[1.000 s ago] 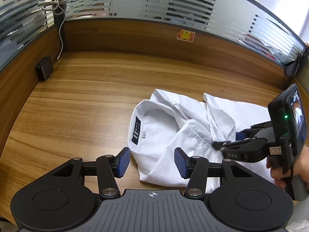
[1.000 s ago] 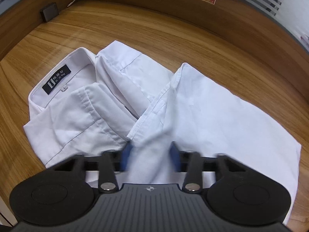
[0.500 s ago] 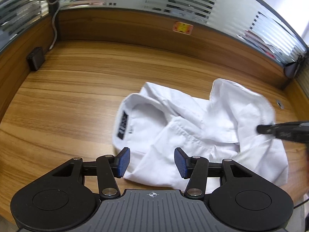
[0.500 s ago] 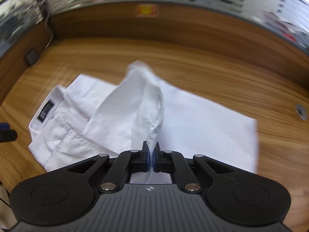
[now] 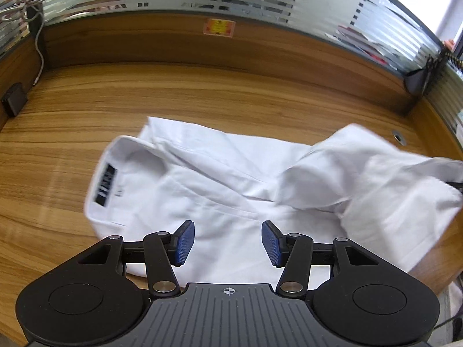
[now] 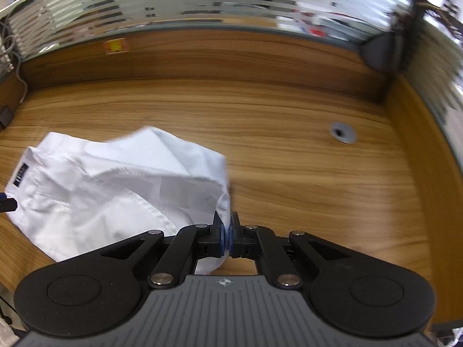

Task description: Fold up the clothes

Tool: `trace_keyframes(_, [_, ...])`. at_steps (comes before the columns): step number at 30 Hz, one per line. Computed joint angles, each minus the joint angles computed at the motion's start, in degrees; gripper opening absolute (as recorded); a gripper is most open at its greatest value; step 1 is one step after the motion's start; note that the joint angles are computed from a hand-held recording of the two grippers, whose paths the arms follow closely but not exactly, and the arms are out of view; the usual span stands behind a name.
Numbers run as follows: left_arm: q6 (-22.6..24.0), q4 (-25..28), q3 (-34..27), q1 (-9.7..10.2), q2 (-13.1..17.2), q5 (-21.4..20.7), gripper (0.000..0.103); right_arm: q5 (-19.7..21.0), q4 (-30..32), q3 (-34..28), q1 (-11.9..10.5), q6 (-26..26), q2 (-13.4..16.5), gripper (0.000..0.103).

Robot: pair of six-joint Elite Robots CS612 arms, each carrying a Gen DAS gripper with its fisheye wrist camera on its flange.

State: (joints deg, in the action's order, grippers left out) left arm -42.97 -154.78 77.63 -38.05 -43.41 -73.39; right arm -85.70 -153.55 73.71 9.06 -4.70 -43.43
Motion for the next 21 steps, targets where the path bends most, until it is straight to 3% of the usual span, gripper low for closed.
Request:
trace_keyframes(6, [-2.4,4.1,-5.2,-2.22,2.5,1.5,0.054,-2.1,-0.8,4.4,-4.2,-0.4,-2.4,0.003])
trace_keyframes(14, [-2.9,8.2,-12.6,-4.1,6.8,1.7,0.055,-9.0,1.5,7.8,-9.5,0.4,-3.2,0.005])
trace_keyframes(18, [-3.4,10.1,-15.3,-4.8,8.3,2.2,0.055,-11.2,1.7,8.8,-10.5,-1.7,-2.9,0.017])
trace_keyframes(21, [-4.3,11.5,-16.5,-5.18,9.0,2.6,0.056,-12.4,0.3,9.5,-10.8,-4.2,-2.9,0.017])
